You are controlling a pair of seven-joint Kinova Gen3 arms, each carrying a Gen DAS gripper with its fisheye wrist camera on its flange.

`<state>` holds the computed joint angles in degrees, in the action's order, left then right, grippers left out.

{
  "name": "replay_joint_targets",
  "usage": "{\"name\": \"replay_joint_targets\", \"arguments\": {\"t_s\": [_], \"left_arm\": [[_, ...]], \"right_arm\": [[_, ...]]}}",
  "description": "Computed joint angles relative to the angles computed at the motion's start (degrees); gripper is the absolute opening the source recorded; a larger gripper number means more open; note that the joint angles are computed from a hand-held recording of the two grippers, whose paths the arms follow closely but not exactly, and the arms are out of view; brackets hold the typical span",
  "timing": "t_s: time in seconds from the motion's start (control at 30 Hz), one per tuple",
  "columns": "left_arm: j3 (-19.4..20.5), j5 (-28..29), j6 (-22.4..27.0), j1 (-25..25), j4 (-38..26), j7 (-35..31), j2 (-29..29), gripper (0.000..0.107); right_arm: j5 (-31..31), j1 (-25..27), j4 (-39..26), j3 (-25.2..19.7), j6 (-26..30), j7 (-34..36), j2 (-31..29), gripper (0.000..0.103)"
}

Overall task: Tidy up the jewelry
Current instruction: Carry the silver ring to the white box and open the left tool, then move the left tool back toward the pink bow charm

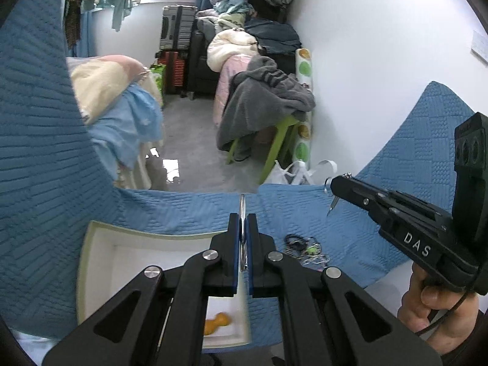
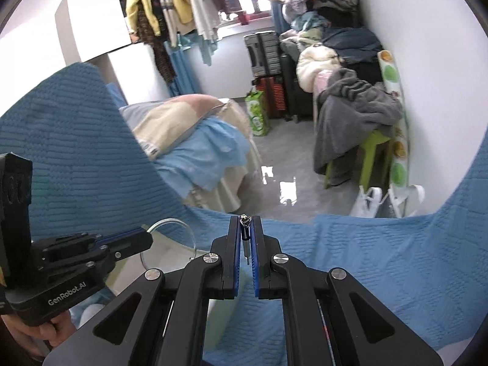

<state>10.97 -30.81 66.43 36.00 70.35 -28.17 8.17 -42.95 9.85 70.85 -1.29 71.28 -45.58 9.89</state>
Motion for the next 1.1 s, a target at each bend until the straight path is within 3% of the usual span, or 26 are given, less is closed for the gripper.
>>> {"name": "replay_joint_targets", "arguments": {"t_s": [0.4, 0.6, 0.97, 1.1], "left_arm": [[1.3, 6.5, -6.4, -7.3, 15.2, 2.2, -6.7, 0.003], [1.8, 10.8, -9.2, -10.2, 20.6, 2.0, -8.4, 0.003], [3.3, 13.0, -9.0, -12.9, 24.5, 3.4, -10.6, 0.004], [3.6, 13.0, -8.7, -13.5, 24.6, 4.5, -11.9, 0.009]], "right_arm": [[6.0, -8.3, 12.2, -1.4, -3.3, -2.5, -3.6, 0.005], [9.9, -11.2, 15.2, -1.8, -4.1, -4.4, -3.3, 0.005], [13.8, -13.8, 17.8, -2.1, -5.3, -6.7, -3.4, 0.006], [12.5, -13.2, 17.1, -2.0, -5.1, -5.1, -3.9, 0.014]]}}
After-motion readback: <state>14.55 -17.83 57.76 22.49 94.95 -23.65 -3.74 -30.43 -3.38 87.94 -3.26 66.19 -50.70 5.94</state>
